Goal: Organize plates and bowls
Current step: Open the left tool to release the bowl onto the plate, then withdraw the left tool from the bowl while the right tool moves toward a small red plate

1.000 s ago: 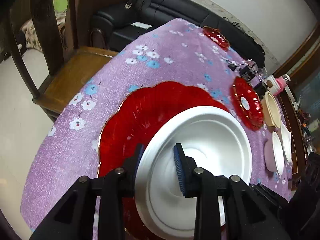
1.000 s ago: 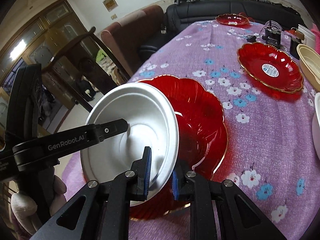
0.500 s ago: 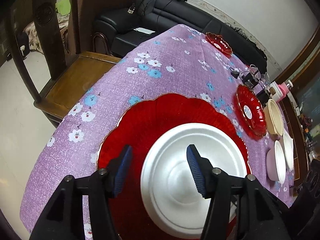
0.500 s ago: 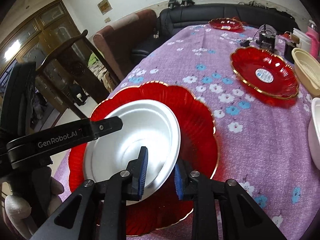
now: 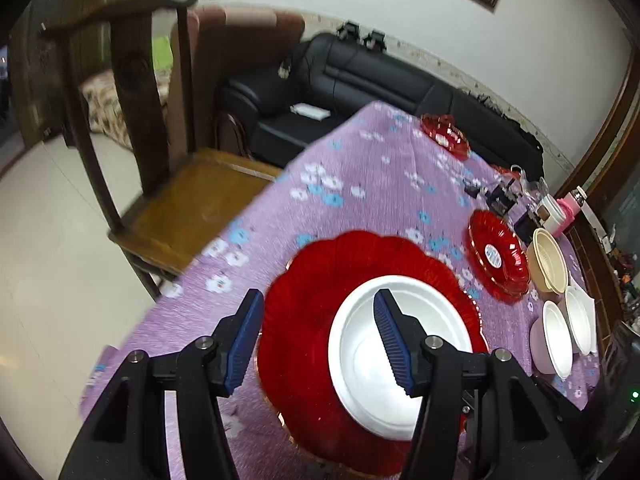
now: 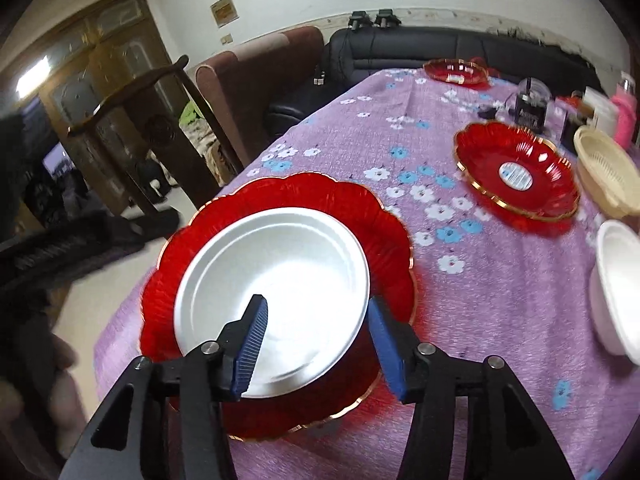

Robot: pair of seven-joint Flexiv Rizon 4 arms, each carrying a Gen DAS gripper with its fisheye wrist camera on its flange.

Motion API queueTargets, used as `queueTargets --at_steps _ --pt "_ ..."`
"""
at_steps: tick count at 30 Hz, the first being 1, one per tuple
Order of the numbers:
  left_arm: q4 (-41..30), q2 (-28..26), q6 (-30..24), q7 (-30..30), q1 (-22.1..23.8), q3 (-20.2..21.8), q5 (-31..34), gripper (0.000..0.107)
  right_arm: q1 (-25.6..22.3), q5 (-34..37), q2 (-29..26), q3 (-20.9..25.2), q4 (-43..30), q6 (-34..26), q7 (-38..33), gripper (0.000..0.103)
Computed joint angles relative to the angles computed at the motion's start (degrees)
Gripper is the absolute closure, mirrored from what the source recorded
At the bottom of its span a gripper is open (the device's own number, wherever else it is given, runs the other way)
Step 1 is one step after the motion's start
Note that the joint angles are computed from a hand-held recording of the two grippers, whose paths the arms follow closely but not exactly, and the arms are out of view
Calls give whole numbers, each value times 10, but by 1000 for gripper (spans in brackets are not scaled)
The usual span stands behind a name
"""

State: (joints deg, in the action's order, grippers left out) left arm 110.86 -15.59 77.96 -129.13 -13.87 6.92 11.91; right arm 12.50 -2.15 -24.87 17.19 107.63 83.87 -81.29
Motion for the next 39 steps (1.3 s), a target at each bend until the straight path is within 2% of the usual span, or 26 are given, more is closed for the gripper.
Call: queueTargets --at_steps 2,5,10,15,18,20,22,24,26,31,33,39 --pt "-16 13 -16 -60 -40 41 68 42 -2 2 10 -3 12 13 0 44" --pt "-38 35 -44 -149 -77 66 174 36 -31 21 21 22 23 28 -14 40" --pt "-60 55 -77 -213 -88 41 253 27 -77 57 40 59 43 52 -42 38" --pt "-98 53 -104 -234 -90 -5 312 27 -105 78 55 73 54 66 -57 38" --pt "-130 59 -140 -300 -110 -21 400 26 -126 93 61 82 58 76 -66 37" --pt "-148 65 -174 -349 -122 -33 459 16 -145 104 62 94 58 80 -76 35" --pt "-160 70 -197 -393 -127 -47 498 12 -153 109 65 94 62 86 -78 34" --pt "-165 69 -197 -405 -115 -61 498 11 -159 111 65 91 63 91 -77 34" --pt "-166 66 -182 -392 -100 -70 475 11 -173 116 61 97 59 89 -78 34" --pt "-167 44 -138 -292 -78 -80 391 11 -205 126 50 114 48 85 -83 34" --pt "-168 35 -127 -263 -80 -77 364 11 -213 130 44 115 41 78 -84 34" --pt "-193 2 -134 -224 -95 -57 324 11 -209 130 26 91 16 65 -78 34"
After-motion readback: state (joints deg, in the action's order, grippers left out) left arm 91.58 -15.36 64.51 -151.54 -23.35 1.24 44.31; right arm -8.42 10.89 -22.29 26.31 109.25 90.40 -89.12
